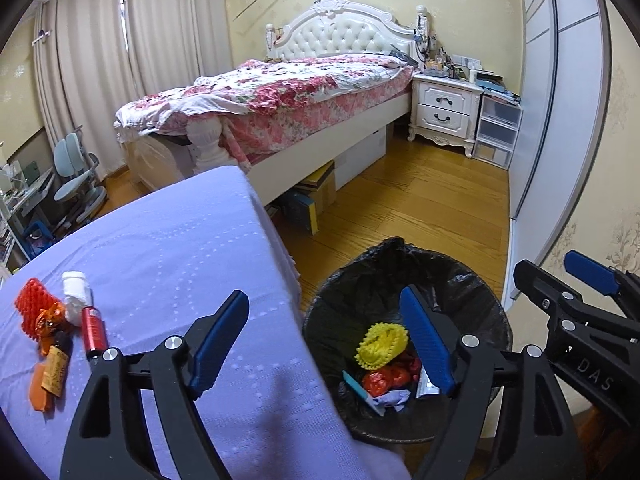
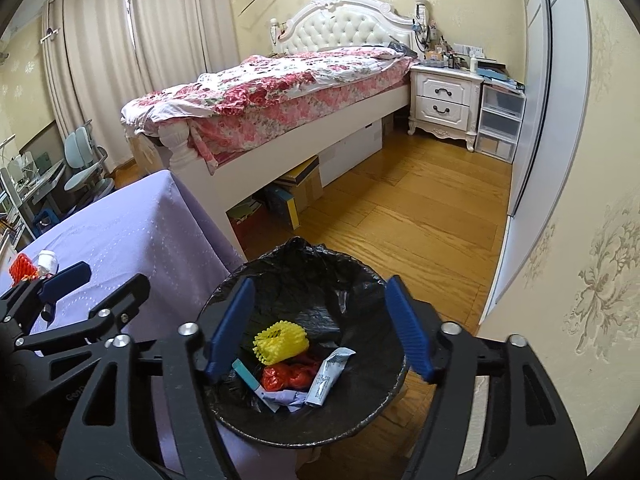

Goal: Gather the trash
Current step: 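Move both open grippers back to the remaining items on the bed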

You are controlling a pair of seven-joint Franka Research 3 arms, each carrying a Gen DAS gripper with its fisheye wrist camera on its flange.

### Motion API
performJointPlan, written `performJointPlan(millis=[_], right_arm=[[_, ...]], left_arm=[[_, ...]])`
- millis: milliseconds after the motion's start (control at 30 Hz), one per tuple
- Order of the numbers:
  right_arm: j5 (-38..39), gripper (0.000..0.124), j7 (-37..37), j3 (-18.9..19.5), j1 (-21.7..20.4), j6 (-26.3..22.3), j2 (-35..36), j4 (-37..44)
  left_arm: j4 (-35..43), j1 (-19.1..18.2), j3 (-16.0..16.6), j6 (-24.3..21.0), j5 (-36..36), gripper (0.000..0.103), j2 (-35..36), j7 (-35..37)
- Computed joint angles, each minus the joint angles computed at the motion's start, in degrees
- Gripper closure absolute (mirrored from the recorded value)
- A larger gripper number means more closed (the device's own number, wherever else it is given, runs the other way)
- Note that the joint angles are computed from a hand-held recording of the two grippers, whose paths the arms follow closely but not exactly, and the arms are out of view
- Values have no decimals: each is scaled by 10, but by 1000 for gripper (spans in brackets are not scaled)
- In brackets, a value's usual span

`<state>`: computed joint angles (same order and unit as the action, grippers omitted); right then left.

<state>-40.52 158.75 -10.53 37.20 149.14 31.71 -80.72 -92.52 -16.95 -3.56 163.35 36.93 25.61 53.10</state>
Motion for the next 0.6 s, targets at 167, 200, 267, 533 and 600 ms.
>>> performJointPlan(millis=[167,200,267,533,600], right_arm=[[7,48,-12,5,3,-7,8,17],[9,47,-16,7,3,-7,12,23],[20,47,-29,12,4,-8,23,40],[77,47,-103,26,16,-10,75,120],[99,47,-131,32,20,-14,96,153]], left_arm=[[-36,-2,26,6,36,23,-30,-45],[-44,1,30,7,43,23,-37,-55],[-61,9,32,7,54,23,-51,-73],[-118,45,37,-3,107,23,-99,-150],[-134,58,35,-3,118,23,-110,-164]])
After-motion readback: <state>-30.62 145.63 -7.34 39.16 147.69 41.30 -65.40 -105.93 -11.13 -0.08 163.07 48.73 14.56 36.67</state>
